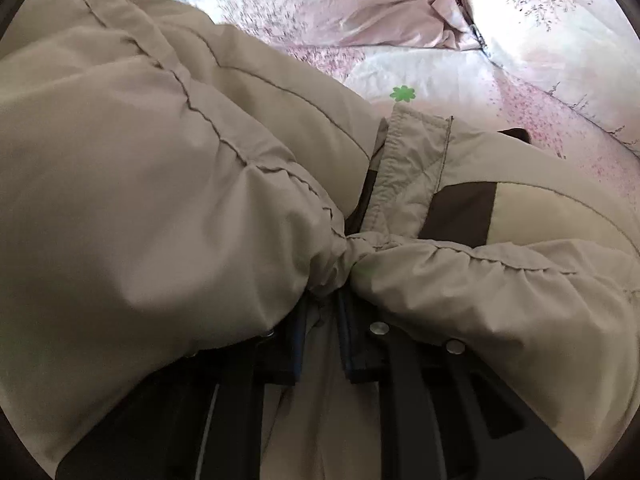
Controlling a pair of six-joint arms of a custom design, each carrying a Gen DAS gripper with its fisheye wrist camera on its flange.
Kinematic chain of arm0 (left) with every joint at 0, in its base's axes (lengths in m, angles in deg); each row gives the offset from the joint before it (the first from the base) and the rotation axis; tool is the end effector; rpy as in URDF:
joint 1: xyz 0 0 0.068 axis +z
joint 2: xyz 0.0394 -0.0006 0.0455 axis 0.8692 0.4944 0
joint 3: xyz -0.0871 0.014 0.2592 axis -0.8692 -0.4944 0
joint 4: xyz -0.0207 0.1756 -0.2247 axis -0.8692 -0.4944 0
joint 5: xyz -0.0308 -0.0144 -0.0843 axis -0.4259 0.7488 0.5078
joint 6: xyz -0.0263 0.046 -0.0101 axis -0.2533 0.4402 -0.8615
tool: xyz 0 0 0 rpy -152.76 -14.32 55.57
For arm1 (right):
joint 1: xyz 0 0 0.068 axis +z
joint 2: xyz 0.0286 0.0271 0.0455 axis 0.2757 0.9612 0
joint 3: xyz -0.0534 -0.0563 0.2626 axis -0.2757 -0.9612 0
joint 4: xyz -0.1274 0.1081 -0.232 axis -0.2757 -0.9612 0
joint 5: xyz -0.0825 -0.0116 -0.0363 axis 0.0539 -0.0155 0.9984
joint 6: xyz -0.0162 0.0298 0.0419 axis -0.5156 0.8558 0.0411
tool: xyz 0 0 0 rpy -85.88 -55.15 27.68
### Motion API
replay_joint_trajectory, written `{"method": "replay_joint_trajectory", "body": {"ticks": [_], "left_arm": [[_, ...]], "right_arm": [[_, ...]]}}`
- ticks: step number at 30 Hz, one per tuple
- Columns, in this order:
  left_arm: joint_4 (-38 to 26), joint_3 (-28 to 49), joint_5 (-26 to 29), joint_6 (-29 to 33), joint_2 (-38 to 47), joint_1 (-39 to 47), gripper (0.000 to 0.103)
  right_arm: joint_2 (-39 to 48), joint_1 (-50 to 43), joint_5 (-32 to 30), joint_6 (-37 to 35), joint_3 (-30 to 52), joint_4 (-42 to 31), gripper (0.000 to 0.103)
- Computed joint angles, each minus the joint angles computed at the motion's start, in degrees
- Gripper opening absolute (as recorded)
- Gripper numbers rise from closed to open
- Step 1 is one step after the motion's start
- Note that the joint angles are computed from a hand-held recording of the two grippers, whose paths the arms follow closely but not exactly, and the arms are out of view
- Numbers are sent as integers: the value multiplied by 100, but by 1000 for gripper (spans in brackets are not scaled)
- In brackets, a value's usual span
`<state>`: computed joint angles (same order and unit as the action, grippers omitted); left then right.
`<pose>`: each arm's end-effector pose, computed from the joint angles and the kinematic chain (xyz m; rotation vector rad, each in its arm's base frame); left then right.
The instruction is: Fold large clothes
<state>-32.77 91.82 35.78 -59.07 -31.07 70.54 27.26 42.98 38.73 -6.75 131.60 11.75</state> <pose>0.2052 0.0157 0.2402 0.2196 2.0207 -0.5276 0.3674 0.1898 0.1724 -0.0482 2.7955 0.3425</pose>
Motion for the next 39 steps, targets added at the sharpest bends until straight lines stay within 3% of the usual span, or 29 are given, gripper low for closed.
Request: {"method": "replay_joint_trajectory", "body": {"ticks": [7, 11, 13, 16, 23, 28, 33, 36, 39], "left_arm": [[-33, -54, -20, -110, -283, -284, 30], [-22, -73, -167, -182, -438, -618, 30], [-39, -81, -267, -232, -507, -799, 30], [-107, -79, -354, -291, -601, -966, 31], [-137, -93, -624, -351, -788, -1568, 32], [-80, -97, -998, -422, -837, -2280, 32], [140, -53, -1601, -541, -639, -3320, 34], [295, -11, -1941, -551, -426, -3935, 34], [473, 72, -2356, -507, -48, -4558, 35]], "right_arm": [[-2008, -105, -19, -93, -2088, 728, 16], [-1670, -134, 220, -98, -2137, 821, 8], [-1332, -243, 31, -122, -2033, 1037, 7], [-1562, -399, -189, -159, -2092, 950, 7], [-3729, -813, -301, 61, -3412, 1001, 20], [-5293, -1088, 233, 17, -4076, 436, 22], [-6209, -2139, -206, -252, -4613, 194, 22], [-6088, -2456, -502, -344, -4779, 525, 22], [-5072, -2455, -530, -545, -4730, 1071, 21]]}}
